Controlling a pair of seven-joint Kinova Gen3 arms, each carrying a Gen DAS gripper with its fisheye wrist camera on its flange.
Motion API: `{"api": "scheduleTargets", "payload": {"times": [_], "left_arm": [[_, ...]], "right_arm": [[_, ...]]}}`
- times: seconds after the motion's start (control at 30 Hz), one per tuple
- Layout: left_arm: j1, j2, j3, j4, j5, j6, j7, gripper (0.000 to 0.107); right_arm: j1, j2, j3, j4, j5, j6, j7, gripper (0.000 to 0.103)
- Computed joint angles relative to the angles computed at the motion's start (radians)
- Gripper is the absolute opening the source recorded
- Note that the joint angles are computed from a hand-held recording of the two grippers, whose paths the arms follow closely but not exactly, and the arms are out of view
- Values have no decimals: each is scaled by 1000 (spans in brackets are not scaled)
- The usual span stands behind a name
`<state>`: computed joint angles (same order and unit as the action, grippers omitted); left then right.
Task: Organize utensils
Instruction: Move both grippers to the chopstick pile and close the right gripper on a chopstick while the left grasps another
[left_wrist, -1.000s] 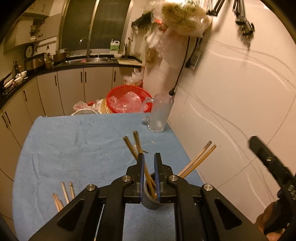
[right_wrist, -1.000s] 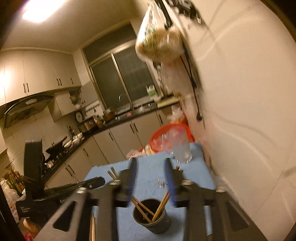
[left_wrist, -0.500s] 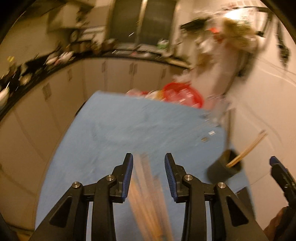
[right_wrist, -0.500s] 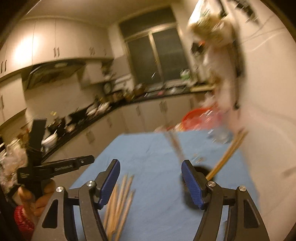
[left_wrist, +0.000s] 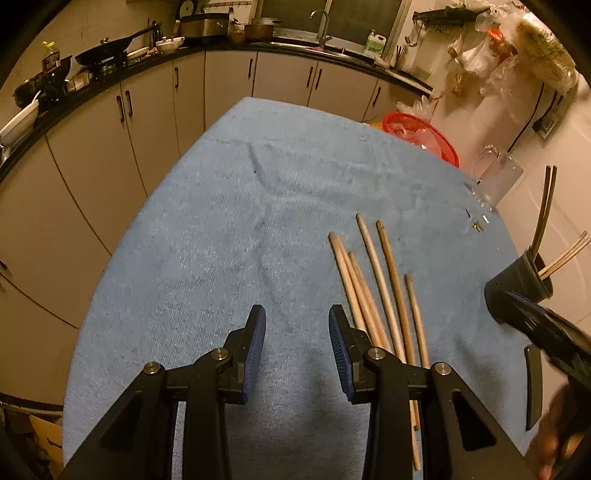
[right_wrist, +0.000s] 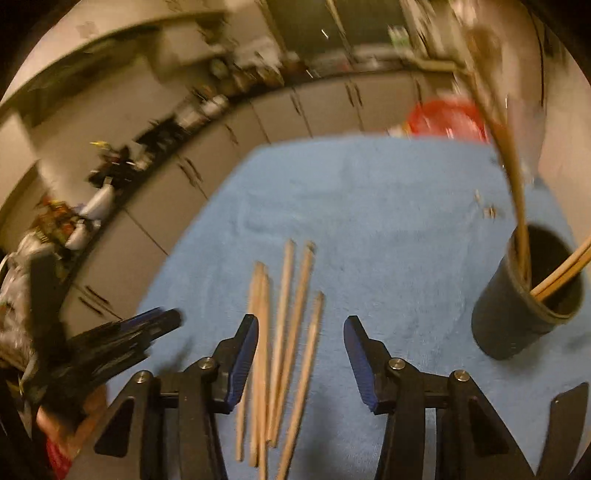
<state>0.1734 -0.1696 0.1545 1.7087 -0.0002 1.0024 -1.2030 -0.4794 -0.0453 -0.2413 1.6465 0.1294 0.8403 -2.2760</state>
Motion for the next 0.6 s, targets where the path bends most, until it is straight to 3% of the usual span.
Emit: {"api": "scheduleTargets", "payload": {"times": [0.2, 0.27, 0.37, 0.53, 0.6], "left_arm": [[-5, 11, -21, 6, 25, 13, -25, 36], [-11, 9, -28, 12, 32, 17, -30, 36], [-21, 6, -41, 17, 48, 26, -50, 36], [-28, 43, -43, -18, 68, 58, -71, 36], [-25, 72, -40, -49, 73, 79, -79, 36]], "right_arm": [[27, 170, 56, -143, -129, 126, 99, 28], [16, 215, 66, -179, -129, 153, 92, 28], [-38, 272, 85, -244, -76, 219, 57, 28], [-76, 322, 91, -281, -31, 249, 63, 21], [-111, 335, 99, -299, 18, 273, 52, 11]]}}
